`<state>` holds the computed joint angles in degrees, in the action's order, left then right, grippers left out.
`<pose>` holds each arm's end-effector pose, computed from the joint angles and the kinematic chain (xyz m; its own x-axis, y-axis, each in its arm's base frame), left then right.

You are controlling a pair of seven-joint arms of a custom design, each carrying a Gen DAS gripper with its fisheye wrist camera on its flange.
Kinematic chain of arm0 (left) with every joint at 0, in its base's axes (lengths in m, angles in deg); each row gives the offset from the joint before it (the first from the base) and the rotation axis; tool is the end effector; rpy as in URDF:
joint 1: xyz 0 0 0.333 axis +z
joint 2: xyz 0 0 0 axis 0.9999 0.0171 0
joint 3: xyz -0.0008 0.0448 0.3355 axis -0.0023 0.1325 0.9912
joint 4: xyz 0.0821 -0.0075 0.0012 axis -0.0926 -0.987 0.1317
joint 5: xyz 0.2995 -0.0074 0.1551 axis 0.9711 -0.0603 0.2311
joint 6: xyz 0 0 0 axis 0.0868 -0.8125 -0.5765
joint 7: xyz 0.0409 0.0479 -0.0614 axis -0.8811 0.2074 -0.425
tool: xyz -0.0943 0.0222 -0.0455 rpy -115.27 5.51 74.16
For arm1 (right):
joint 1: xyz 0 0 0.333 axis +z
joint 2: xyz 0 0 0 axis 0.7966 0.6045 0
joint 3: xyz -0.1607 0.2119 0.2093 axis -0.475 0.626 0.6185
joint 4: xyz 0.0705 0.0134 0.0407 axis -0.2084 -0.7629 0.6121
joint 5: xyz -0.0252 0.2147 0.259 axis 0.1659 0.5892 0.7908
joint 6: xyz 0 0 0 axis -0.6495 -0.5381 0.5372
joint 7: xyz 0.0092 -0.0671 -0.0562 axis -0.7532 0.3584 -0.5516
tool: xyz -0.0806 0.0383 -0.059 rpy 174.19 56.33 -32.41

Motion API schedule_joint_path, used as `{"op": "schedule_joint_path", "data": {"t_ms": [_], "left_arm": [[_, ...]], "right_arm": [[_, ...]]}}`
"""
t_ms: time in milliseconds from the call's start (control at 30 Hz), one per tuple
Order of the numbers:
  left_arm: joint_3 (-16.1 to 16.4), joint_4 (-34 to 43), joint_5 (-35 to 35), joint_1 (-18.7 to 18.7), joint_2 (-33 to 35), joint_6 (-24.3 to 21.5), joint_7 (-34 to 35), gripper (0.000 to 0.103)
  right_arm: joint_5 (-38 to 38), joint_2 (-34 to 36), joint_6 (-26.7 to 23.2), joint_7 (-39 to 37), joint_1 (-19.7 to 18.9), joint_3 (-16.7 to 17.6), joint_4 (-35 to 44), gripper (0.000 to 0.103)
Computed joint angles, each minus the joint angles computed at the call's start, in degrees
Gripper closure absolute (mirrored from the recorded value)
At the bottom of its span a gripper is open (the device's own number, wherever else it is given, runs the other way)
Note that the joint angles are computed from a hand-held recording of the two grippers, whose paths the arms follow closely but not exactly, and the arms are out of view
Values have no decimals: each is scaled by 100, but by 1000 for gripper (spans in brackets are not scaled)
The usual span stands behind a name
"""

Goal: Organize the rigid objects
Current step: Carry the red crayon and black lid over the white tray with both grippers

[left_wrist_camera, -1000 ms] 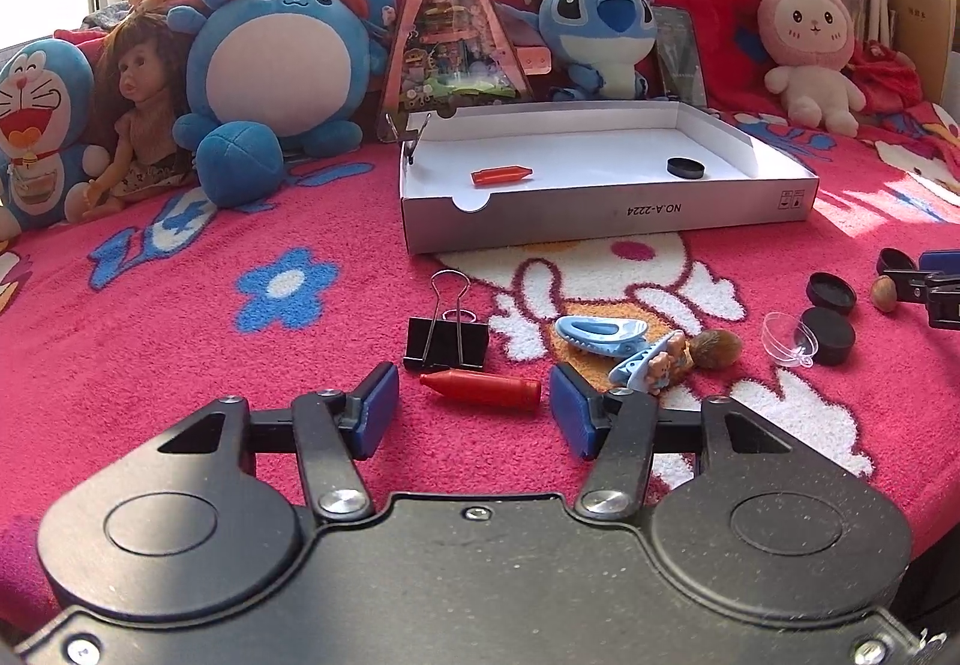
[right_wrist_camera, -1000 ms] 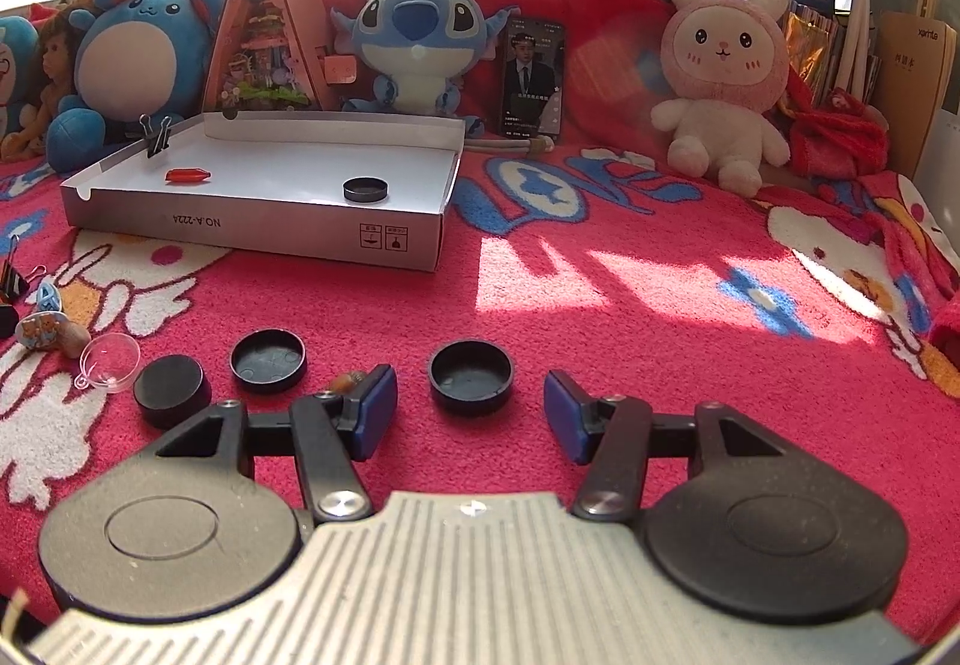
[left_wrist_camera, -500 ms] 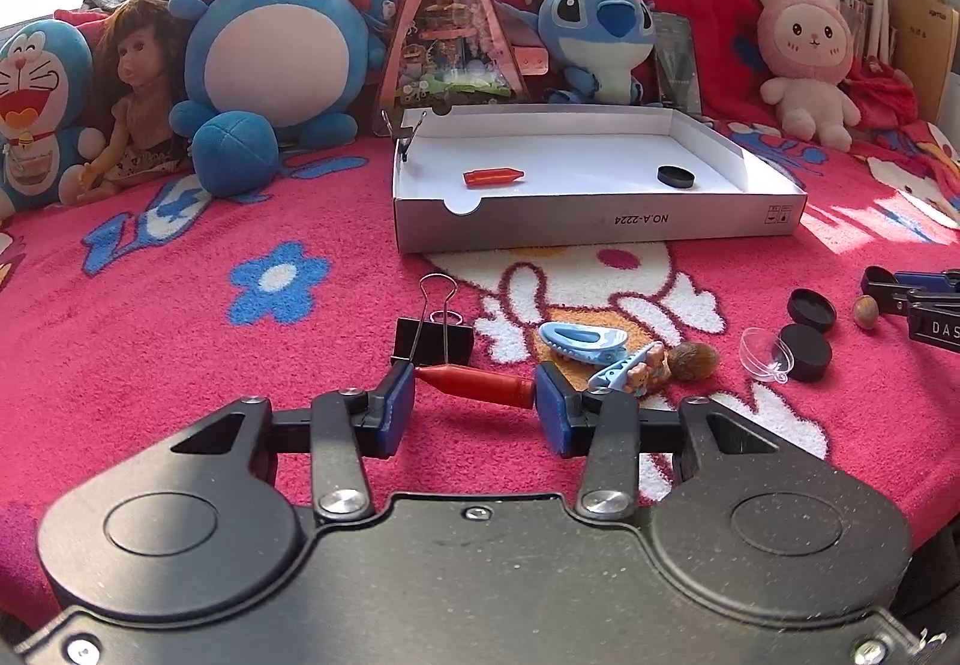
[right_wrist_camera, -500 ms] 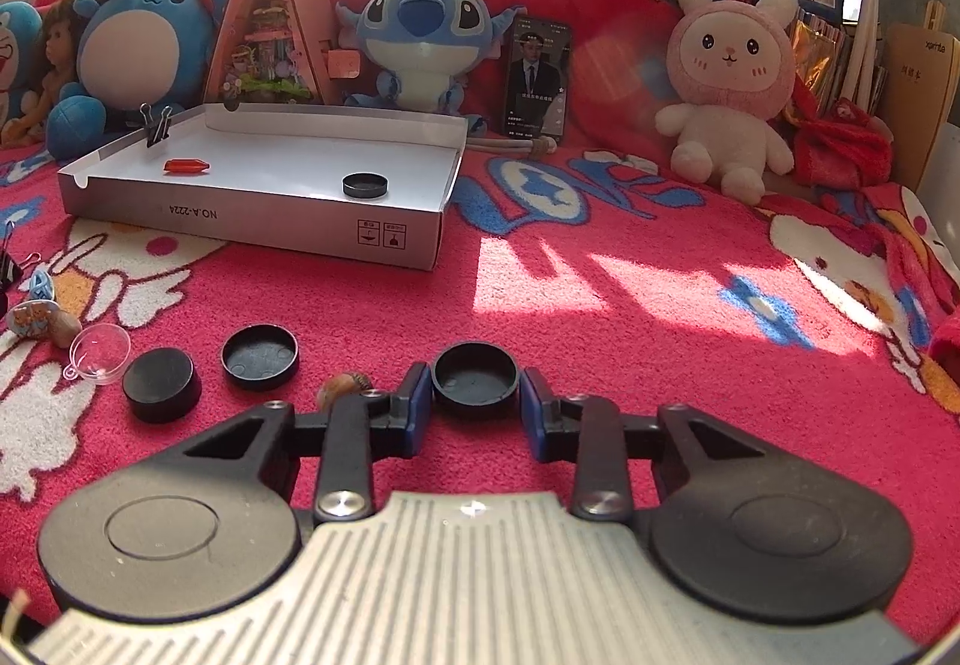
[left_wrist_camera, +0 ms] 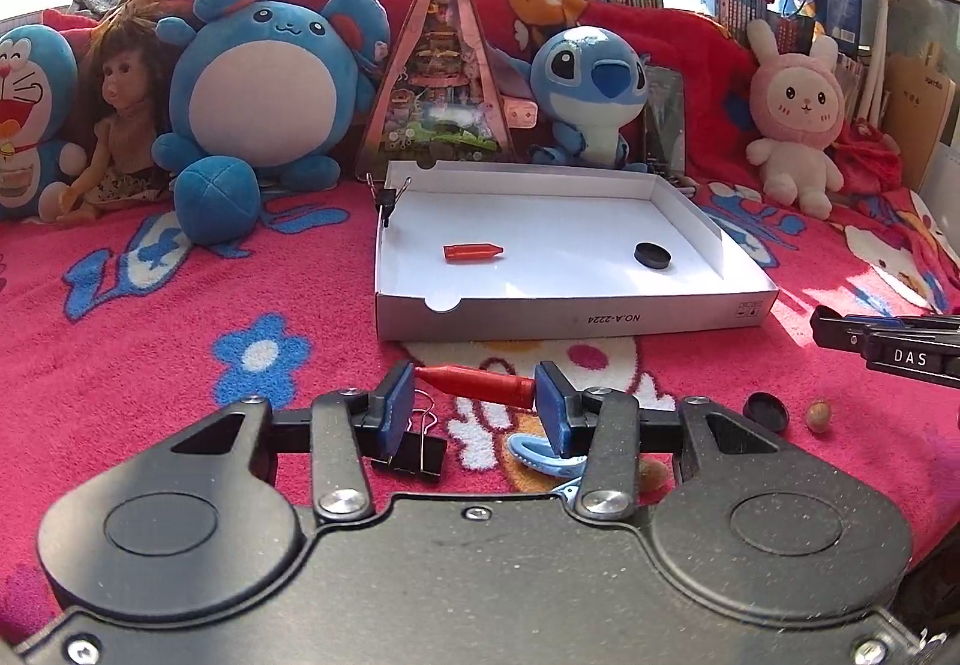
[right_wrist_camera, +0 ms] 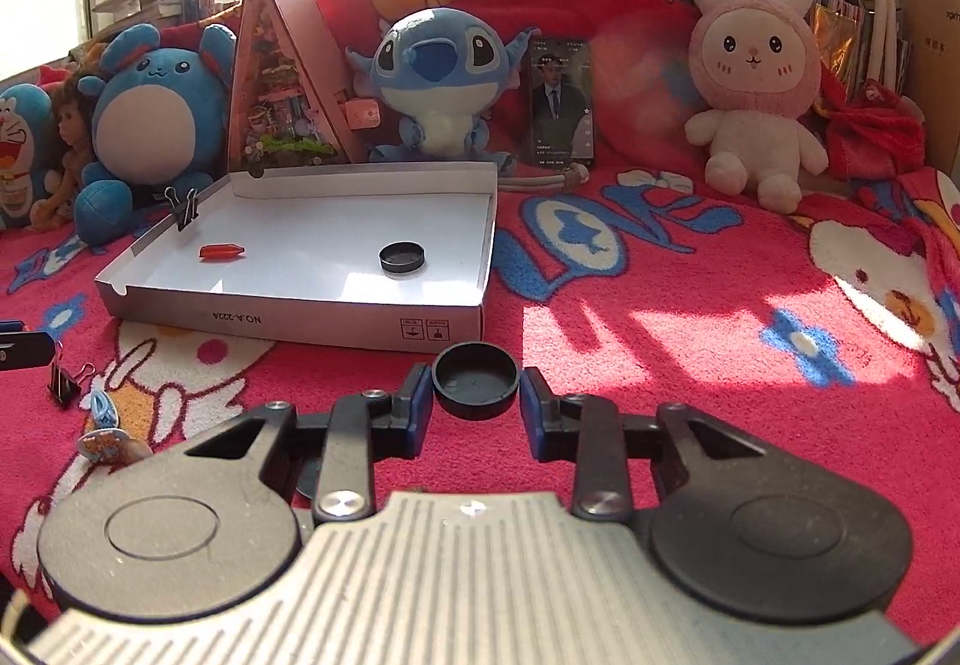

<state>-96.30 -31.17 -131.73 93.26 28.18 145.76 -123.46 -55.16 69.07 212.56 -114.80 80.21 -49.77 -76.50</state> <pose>0.6054 -0.0272 0.3991 -0.5246 -0.8478 0.0771 -0.5218 0.2487 -0.8160 0.5042 0.2830 0.3778 -0.3571 -0.9324 -0.0557 -0.5360 0.2534 -0.8053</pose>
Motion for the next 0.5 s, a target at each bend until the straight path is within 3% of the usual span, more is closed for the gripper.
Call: {"op": "schedule_joint_path", "data": {"t_ms": [133, 300, 500], "left_arm": [[-28, 286, 502, -84, 101, 7, -541, 61], [-84, 913, 1817, -205, 454, -67, -1951, 61], [432, 2292, 3897, -875, 1316, -294, -4382, 61]], "right_arm": [[216, 145, 395, -257, -158, -61, 292, 66], [733, 368, 855, -912, -297, -214, 747, 66], [2334, 895, 1244, -2737, -624, -237, 1630, 66]]}}
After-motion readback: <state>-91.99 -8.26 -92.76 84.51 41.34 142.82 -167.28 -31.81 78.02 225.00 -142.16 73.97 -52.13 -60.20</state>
